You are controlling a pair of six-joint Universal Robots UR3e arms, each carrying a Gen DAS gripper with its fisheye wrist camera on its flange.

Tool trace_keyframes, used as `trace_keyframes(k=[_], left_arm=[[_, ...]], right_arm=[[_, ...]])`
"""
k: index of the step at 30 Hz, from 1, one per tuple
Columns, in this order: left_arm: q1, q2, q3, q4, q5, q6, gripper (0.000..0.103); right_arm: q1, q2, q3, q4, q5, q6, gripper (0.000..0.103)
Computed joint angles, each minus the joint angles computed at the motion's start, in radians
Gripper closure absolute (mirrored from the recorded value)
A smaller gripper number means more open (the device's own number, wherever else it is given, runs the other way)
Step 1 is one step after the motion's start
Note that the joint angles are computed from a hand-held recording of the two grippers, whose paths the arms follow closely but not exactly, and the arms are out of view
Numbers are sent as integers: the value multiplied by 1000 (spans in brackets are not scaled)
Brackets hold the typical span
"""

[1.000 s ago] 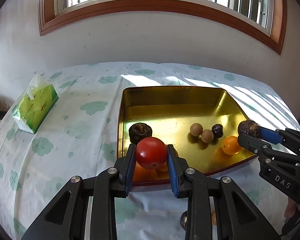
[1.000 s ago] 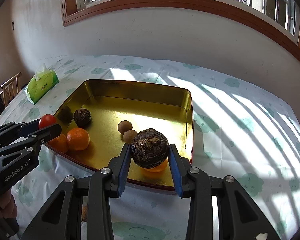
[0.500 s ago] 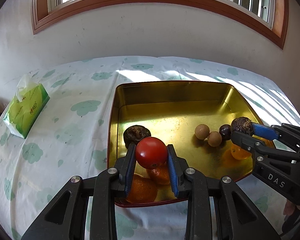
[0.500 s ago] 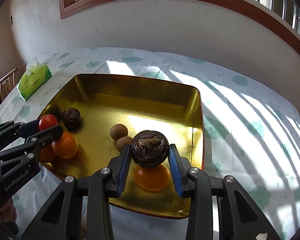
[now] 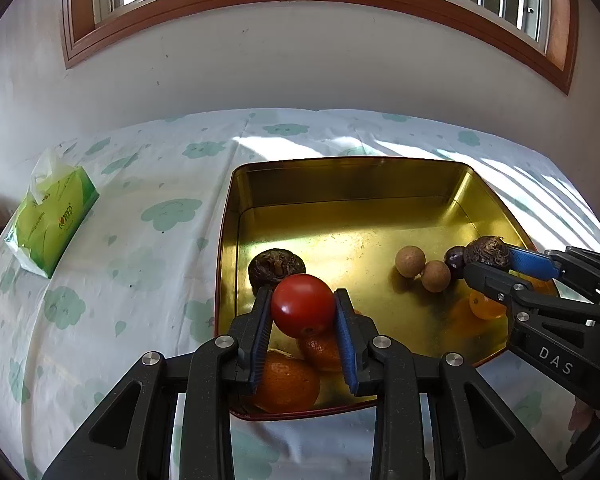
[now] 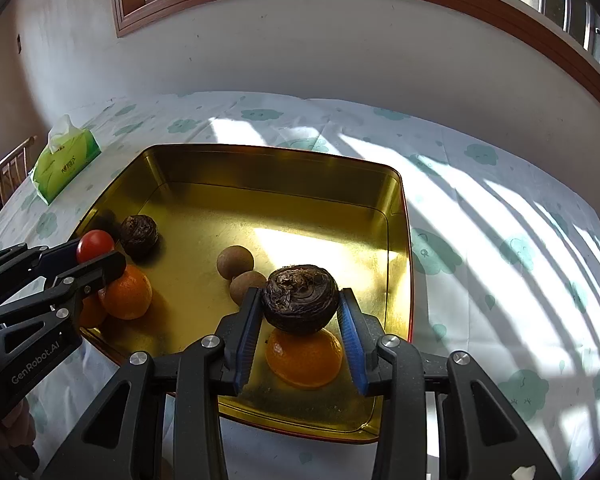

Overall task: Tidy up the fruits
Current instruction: 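Lower both grippers into the tin and open them to release tomato and date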

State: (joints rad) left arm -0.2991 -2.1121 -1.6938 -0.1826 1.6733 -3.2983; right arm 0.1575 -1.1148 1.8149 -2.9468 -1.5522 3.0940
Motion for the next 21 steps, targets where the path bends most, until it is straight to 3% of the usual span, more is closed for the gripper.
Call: trace_keyframes(k=[6, 14, 21], left_arm=[[-1, 0, 3, -4, 1, -3, 71], [-12, 10, -12, 2, 17, -8, 52], [-25, 41, -37, -5, 28, -15, 51]], right_arm=[[5, -7, 10, -9, -7, 8, 64], [1, -20, 19, -15, -9, 11, 57], [6, -59, 53, -17, -11, 9, 57]])
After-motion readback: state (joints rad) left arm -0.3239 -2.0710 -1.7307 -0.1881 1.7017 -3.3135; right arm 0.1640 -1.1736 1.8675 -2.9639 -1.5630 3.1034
